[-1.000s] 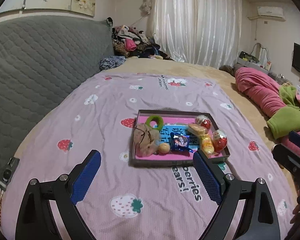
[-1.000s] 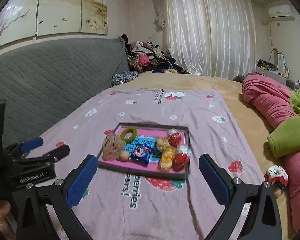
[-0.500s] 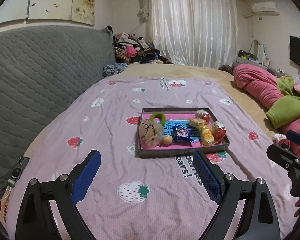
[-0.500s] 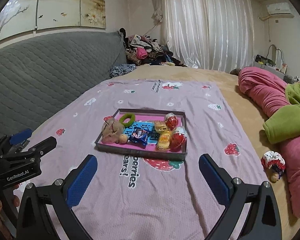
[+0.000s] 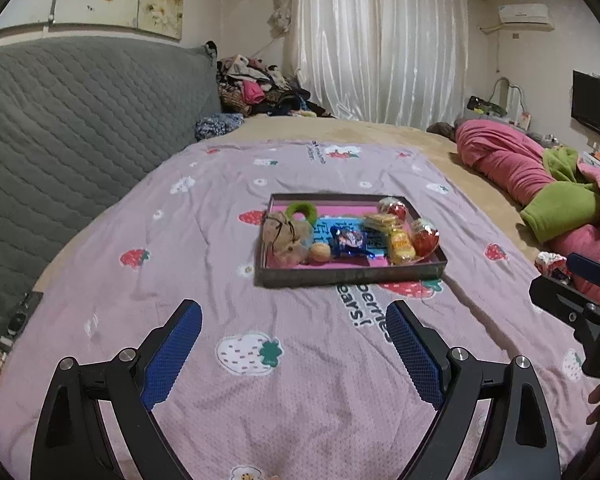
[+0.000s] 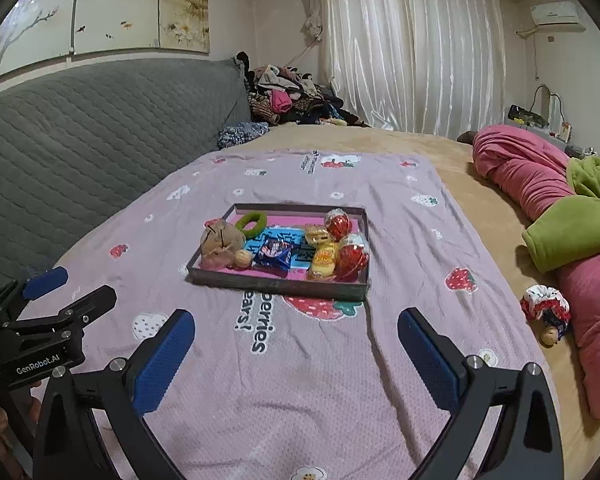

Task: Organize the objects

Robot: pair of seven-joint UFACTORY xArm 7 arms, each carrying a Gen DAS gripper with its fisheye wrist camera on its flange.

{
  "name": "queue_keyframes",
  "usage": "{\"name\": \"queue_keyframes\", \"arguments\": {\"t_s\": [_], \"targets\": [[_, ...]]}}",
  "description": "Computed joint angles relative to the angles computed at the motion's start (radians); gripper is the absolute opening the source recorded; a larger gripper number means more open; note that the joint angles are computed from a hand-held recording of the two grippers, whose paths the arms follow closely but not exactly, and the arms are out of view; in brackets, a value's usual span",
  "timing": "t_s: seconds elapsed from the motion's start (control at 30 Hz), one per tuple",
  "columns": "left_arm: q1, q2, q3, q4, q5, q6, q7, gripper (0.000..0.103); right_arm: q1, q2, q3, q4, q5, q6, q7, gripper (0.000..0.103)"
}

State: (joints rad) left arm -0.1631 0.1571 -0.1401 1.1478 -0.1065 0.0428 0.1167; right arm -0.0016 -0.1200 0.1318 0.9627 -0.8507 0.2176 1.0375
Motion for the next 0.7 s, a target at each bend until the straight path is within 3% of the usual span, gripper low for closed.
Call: {"name": "queue_keyframes", "arguments": {"t_s": [0.07, 0.17, 0.3, 0.37, 0.47, 0.53, 0.7], "targets": [[-0.002, 0.005, 0.003, -0.006, 0.005, -0.012, -0.007, 0.094, -0.005, 0.001, 0.002, -0.006, -0.02, 0.0, 0.019, 0.102], [0.064, 0.013, -0.075, 0.001, -0.09, -0.006, 0.083, 0.094, -0.003, 0.008, -0.005, -0.018, -0.008, -0.013, 0.02, 0.102], [0.011, 0.023, -0.013, 0.007, -0.042, -0.007, 0.034, 0.094, -0.005, 0.018, -0.011, -0.027, -0.014, -0.022, 0.037, 0.102], [0.049, 0.03, -0.059, 0.009, -0.09, -0.006, 0.075, 0.094, -0.004, 0.022, -0.012, -0.028, -0.02, -0.022, 0.04, 0.102], [0.01, 0.04, -0.012, 0.013, -0.049, -0.002, 0.036, 0.094, 0.002, 0.029, -0.015, -0.028, -0.025, -0.018, 0.041, 0.102], [0.034, 0.042, -0.041, 0.006, -0.07, -0.011, 0.057, 0.094, 0.006, 0.033, -0.02, -0.032, -0.023, -0.025, 0.037, 0.102], [0.011, 0.054, -0.014, -0.005, -0.028, -0.03, 0.025, 0.094, 0.007, 0.041, -0.029, -0.049, -0.045, -0.026, 0.064, 0.102]]}}
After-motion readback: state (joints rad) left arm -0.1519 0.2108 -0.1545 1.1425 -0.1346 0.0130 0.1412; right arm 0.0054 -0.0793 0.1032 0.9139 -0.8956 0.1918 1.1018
